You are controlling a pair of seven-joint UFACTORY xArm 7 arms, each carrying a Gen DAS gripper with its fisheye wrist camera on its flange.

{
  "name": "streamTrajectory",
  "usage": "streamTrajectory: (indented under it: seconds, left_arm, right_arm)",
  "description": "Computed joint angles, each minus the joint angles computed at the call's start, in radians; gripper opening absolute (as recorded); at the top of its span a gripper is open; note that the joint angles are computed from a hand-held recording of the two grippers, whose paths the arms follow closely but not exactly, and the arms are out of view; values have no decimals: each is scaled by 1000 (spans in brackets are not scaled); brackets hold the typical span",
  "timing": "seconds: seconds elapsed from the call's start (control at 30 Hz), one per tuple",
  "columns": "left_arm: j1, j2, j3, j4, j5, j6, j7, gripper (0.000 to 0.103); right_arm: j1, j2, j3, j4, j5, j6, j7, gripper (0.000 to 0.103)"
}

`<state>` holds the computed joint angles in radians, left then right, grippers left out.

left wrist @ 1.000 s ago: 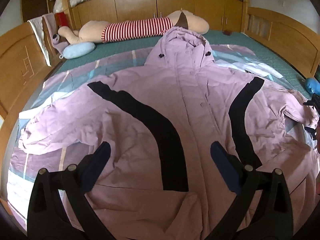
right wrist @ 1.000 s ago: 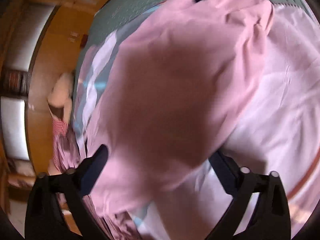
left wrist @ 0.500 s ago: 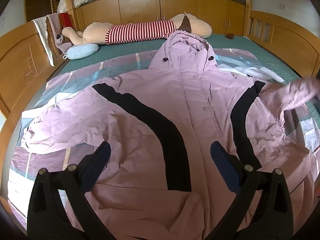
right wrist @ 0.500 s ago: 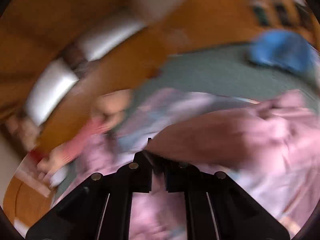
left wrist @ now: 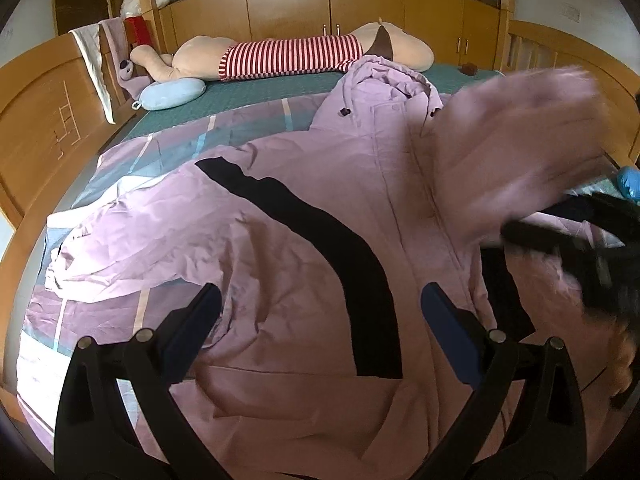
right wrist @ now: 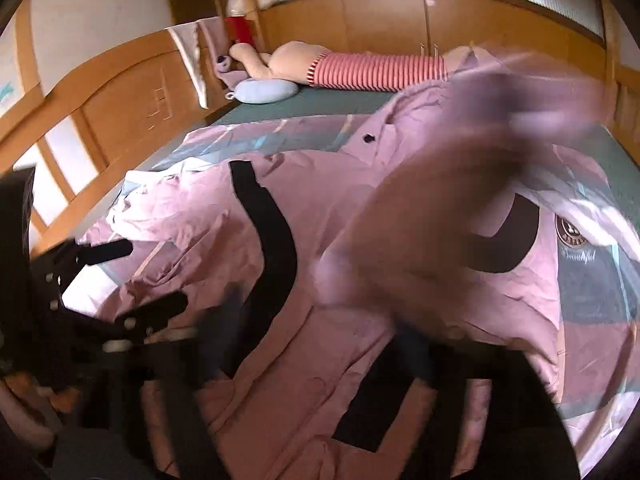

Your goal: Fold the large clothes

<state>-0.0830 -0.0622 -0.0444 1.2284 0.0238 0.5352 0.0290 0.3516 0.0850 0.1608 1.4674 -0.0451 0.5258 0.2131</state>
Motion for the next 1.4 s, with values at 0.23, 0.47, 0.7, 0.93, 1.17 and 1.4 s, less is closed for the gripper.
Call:
streamTrajectory:
  seconds: [0.23,0.47,0.7,0.93,1.17,1.4]
  left_arm:
    - [3,13,2,12,0,11,-4,101]
    - [19,191,3,238,-131,174,79,101]
    - [113,403,-18,486,-376,461,156,51]
    - [162,499,-38,580,-442,512,107,70]
    - [194,526,-52,606,-563,454,83,97]
    - [238,626,-97,708,-610,562,111,24]
  right_arm:
    - [-23,-9,-24,-5,-27,-37,105,94]
    - [-51,3,-51,-5,-99,6,284,94]
    - [-38,52,-60,56,-244,201,387,94]
    - [-27,134,-71,121,-247,326,400,94]
    - [9,174,-80,158,-301,356,387,94]
    - [73,206,-97,196,-443,383,393,94]
